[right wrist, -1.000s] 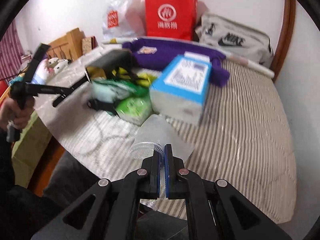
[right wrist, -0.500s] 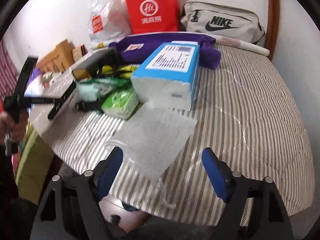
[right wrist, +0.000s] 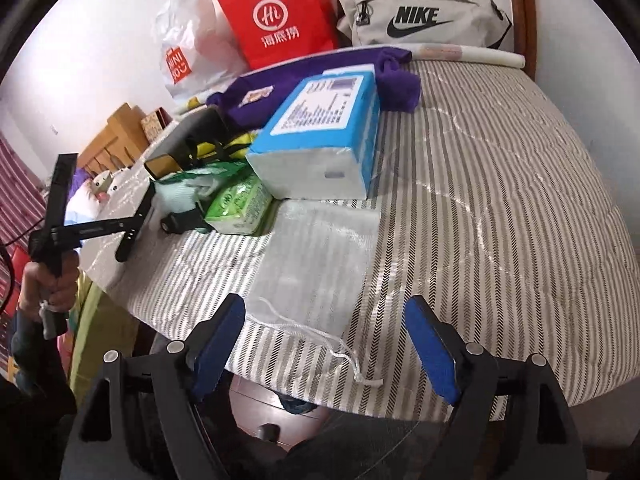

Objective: Organize soft objects
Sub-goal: 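Open the right gripper to lay the clear bag on the bedspread, then close the right gripper on the white mesh bag and lift it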

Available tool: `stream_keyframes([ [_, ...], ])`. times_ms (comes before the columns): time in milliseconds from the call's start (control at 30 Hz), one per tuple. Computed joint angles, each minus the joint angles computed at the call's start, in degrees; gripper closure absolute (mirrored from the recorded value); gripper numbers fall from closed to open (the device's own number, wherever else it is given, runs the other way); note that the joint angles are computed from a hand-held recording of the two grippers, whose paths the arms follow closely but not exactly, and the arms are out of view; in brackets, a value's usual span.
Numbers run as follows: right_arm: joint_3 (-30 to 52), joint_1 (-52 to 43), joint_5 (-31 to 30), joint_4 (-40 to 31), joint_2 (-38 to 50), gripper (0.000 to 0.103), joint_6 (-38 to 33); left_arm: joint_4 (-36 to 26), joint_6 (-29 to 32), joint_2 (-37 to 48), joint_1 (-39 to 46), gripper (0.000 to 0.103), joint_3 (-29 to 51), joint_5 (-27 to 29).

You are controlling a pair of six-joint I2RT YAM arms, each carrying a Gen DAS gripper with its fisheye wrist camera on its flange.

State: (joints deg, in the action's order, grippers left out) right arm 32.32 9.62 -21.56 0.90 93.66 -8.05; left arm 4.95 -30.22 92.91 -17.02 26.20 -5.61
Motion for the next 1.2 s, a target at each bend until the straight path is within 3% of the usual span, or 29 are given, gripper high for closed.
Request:
stream_keyframes([
  [167, 1.87, 2.73, 1.76, 3.42, 4.53, 0.021, 3.62, 0.18, -0.05, -0.10, 0.24, 0.099, -0.22, 0.03],
  [367, 5.22, 6.12, 8.15, 9.48, 12.67, 0.020, 9.63, 0.37, 0.54, -0.34, 1.23, 0.099, -0.66, 0.69],
  [567, 7.88, 8.76, 9.16, 7.96, 14.08, 0.012, 13.56, 1.07, 0.84, 0.90, 1.34, 0.098, -0.06, 1.72],
  [700, 7.77, 13.83, 16.48, 10.05, 15.32, 0.001, 15.16, 1.81, 0.64, 1.72, 1.57, 0.096, 0.12, 2.39],
  [900, 8.41, 18.77, 25.86, 11.33, 17.44, 0.001, 15.93, 2.64, 0.71, 3.01, 2.04, 0.096, 0.83, 2.27],
  [1067, 6.38, 18.53, 27.21, 15.07, 16.91, 0.014, 15.68, 2.25, 0.85, 4.84, 1.72, 0.096, 2.95, 0.58],
  [1200, 3.12, 16.99, 26.40, 18.60, 15.04, 0.043, 13.99, 3.13, 1.67, 5.44, 0.50, 0.098, 3.06, -1.56],
])
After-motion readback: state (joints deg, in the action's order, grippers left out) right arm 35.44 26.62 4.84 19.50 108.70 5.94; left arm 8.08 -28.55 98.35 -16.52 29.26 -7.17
